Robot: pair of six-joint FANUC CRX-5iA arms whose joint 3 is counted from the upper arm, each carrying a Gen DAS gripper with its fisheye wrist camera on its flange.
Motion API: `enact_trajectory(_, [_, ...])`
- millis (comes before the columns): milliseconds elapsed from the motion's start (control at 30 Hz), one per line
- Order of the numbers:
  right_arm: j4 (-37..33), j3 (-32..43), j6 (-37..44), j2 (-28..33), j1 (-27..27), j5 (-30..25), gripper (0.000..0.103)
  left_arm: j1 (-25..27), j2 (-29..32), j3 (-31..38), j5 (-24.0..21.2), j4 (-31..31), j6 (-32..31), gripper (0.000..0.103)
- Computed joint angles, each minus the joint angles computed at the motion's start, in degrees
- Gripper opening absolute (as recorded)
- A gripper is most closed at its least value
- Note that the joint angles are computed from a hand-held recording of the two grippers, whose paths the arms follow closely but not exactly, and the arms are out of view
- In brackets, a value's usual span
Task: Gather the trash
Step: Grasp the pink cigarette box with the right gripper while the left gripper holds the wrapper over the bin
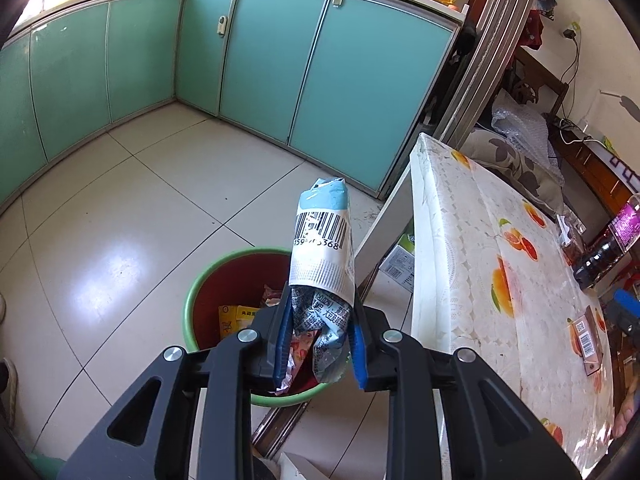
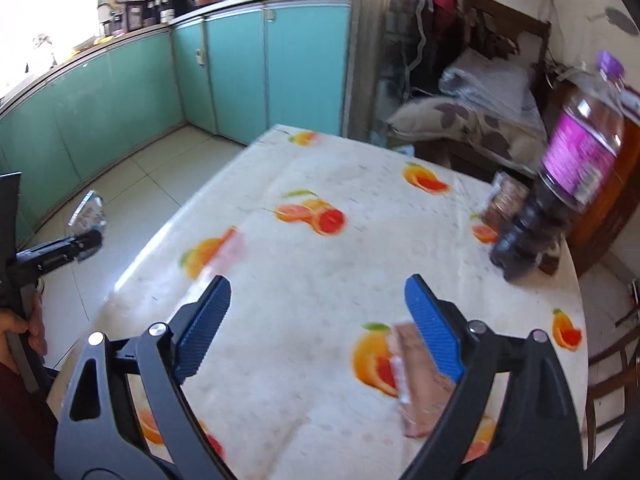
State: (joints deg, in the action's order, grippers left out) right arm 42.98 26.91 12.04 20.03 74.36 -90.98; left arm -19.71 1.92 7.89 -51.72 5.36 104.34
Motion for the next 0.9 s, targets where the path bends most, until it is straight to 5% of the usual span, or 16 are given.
enact_trajectory(200, [-6.5, -9.64, -5.13, -7.4, 0.44, -1.65, 0.091, -2.82, 1.36, 2.06, -0.16, -0.97, -2.01, 0.023])
enact_trajectory(333, [-7.92, -10.61, -4.25, -7.02, 0.23, -1.56, 0.091, -5.73, 2.44, 5.96, -2.54, -8.26, 0.21, 0.023])
enact_trajectory(467, [-8.17, -12.33, -6.96, -8.17, 0.27, 1.14, 0.059, -5.13, 2.38, 5.77, -2.61, -7.43, -0.02, 0.024])
enact_trajectory(600, [-5.05, -13.67, -10.61, -9.32, 1.22, 2.83, 0.052, -4.23, 2.16, 4.96, -2.49, -5.85, -0.12, 0.024])
enact_trajectory(900, [2.76, -2.16, -2.32, -1.46, 2.16, -1.55, 0.052, -4.06, 1.58, 4.35, -2.25, -5.86, -0.58, 0.024])
